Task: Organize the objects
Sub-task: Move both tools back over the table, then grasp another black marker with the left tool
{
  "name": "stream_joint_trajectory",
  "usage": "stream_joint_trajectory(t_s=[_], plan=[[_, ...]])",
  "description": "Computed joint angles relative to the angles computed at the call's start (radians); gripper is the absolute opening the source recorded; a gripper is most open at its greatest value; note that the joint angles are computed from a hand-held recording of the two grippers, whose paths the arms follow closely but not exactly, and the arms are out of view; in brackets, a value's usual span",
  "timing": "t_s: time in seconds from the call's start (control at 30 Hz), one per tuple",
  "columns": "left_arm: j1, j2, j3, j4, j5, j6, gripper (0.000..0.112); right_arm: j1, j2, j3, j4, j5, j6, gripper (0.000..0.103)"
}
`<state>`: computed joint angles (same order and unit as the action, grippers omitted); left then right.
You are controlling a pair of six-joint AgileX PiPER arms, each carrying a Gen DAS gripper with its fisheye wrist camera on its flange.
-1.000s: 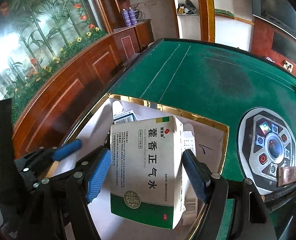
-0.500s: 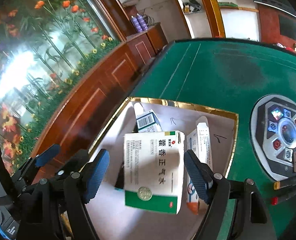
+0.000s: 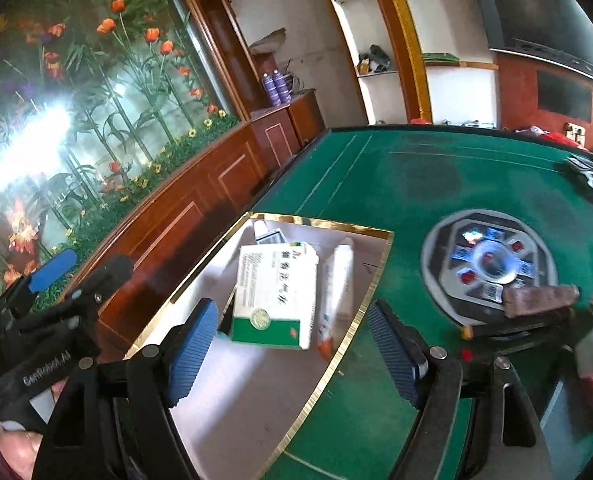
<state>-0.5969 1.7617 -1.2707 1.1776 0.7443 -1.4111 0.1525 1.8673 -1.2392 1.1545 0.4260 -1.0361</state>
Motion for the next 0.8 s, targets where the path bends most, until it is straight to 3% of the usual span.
stream_joint_trajectory(t_s=[0.07, 0.23, 0.37, 0.5, 0.63, 0.8], plan=[[-0.019, -0.006, -0.007, -0.030, -0.008, 0.027, 0.096, -0.054, -0.045, 0.067, 0.085, 0.014, -0.099, 0.083], [-0.040, -0.004, -0.056, -0.245, -0.135, 0.209, 0.096, -0.264, -0.116, 0.192, 0.221, 0.068, -0.274, 0.084], [-0.072, 0.085, -0.155, -0.458, -0.206, 0.417, 0.096, -0.456, -0.118, 0.227, 0.271, 0.103, -0.344, 0.086], [-0.127, 0.266, -0.354, -0.660, -0.175, 0.629, 0.096, -0.608, -0.078, 0.219, 0.311, 0.129, -0.384, 0.087], [-0.185, 0.473, -0.611, -0.819, -0.076, 0.788, 0.096, -0.695, -0.017, 0.189, 0.350, 0.135, -0.421, 0.087], [-0.244, 0.685, -0.907, -0.852, 0.056, 0.811, 0.096, -0.789, 0.082, 0.123, 0.351, 0.286, -0.388, 0.092]])
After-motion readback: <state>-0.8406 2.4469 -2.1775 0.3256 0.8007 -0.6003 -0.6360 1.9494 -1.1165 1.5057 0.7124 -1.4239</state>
